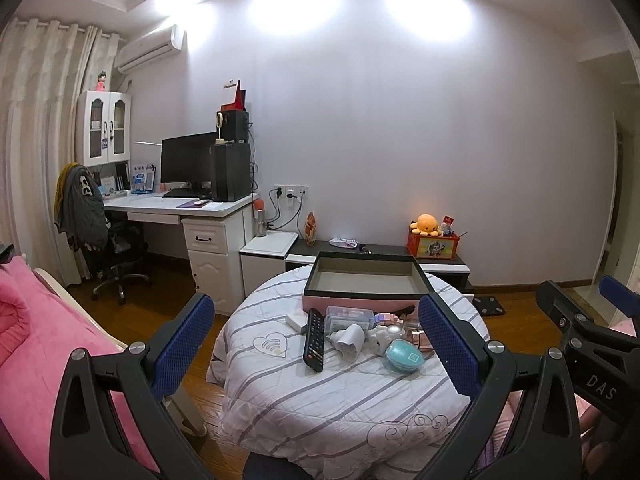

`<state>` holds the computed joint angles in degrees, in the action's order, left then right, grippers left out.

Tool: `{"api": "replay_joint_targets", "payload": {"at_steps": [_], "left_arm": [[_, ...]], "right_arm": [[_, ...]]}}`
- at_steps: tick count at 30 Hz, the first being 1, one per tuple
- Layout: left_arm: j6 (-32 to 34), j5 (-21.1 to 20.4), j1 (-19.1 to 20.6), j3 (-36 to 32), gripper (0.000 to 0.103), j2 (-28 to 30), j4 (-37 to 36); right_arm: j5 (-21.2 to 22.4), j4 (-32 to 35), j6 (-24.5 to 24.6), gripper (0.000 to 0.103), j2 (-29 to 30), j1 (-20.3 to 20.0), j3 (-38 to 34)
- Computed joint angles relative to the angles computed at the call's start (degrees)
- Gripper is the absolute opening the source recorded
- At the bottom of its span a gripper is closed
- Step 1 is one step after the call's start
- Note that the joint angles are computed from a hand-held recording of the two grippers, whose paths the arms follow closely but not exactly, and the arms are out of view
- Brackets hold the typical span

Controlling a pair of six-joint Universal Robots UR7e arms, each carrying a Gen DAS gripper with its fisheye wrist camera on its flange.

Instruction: Organize rigid objects

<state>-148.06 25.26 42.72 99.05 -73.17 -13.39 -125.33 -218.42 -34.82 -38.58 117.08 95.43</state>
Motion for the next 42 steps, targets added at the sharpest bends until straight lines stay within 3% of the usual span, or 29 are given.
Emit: {"api": "replay_joint_targets", "payload": {"at_steps": [12,20,33,42], "left_arm": [[-4.45,0.62,1.98,-2.58,0.103,2.26,4.60],[-3.46,2.39,4.65,-4.20,0.103,4.05,4.23],[-10.98,7.70,16.04,-20.65,0.103,17.39,18.23],[-16.06,9.47,23.06,-38.55,0.103,29.80,34.05]], "right_arm": [[-0.78,2.02,0.77,0.103,0.61,-0.62,-0.81],[0.16,4.48,1.05,0.103,1.55,-2.12,-2.43],[0.62,21.50,4.70,0.103,8.16,-8.68,-13.74],[1.89,37.06,7.37,0.103,14.12,-11.20,-23.78]]}}
